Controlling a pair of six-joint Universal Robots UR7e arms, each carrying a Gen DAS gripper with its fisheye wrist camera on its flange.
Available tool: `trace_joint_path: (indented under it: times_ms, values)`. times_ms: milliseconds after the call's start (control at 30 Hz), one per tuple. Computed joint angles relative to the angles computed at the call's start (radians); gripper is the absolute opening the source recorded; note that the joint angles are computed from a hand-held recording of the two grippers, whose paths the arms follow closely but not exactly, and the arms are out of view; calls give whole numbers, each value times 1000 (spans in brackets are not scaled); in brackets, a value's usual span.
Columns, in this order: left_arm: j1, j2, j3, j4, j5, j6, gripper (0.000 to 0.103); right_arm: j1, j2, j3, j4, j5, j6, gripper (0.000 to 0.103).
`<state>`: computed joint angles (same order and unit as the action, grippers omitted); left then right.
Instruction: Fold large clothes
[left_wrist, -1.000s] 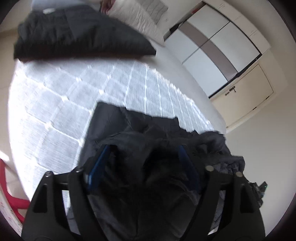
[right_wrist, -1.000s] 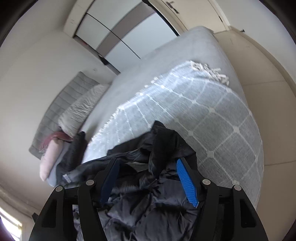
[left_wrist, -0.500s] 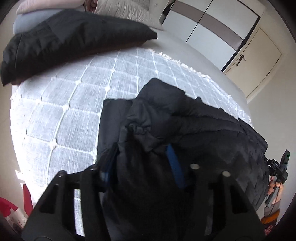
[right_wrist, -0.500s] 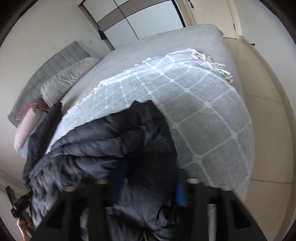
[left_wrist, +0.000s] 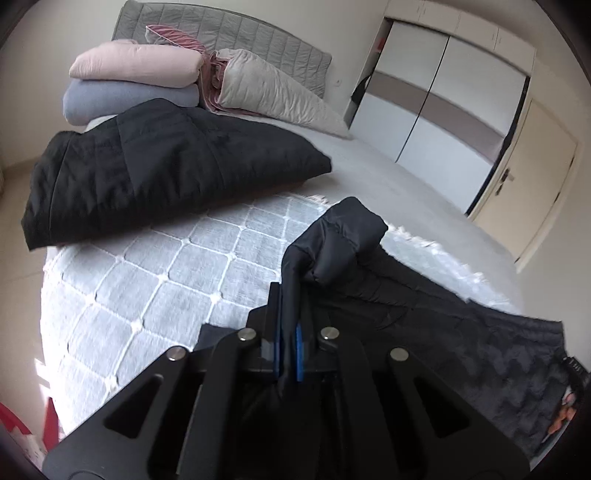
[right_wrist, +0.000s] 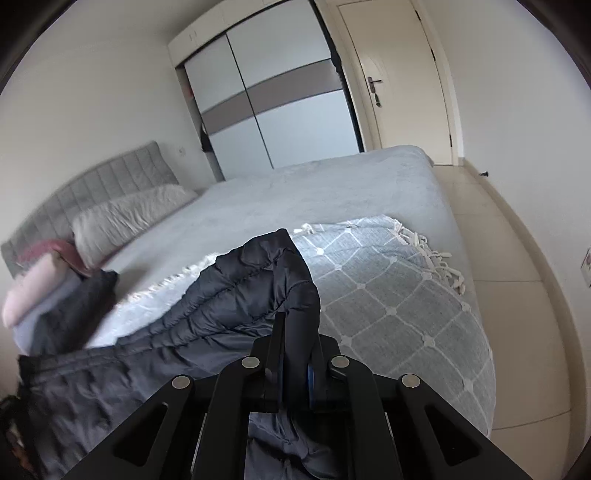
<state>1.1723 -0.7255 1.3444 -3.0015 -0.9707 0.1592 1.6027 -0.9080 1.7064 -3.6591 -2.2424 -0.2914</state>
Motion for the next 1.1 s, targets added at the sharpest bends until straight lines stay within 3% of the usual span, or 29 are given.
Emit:
trace_joint_path:
  times_ms: [100,133,233,367,433,533,600,633,667,700,767,867,967,1100]
  values:
    - [21,98,-108,85,112,35,8,-10,105,-145,101,-170,-86,8]
    - [38,128,-134,116,133,18,8,-24,125,-174,151,-193,-80,8]
    - [66,157,-185,190,120,-54,9,-58,136,-200,275,-200,-7,8]
    - [65,166,-194,188,142,-53,14,-63,143,-211,284,-199,0,9]
    - [65,166,-196,185,150,-55,16,-64,137,-203,283,-195,11,14]
    - [47,160,-178,167,198,-47,28,-62,132,-208,278,-223,5,23]
    - [31,150,-156,162,219,-44,49,-43,139,-222,267,-259,-16,36]
    - [22,140,-143,169,227,-51,74,-34,144,-223,252,-265,-31,43]
    - [10,125,-121,174,230,-62,91,-23,143,-217,231,-266,-48,58]
    - [4,117,-109,172,221,-64,93,-10,141,-205,198,-257,-68,69]
    - [-20,82,-67,203,182,-78,93,14,134,-183,161,-236,-92,78]
    - [-62,52,-24,258,192,-97,94,55,120,-139,147,-200,-104,88]
    - [-94,4,60,256,145,-92,100,99,121,-100,140,-169,-143,90]
    - [-124,-30,134,308,92,-93,100,148,167,-88,93,-172,-271,90]
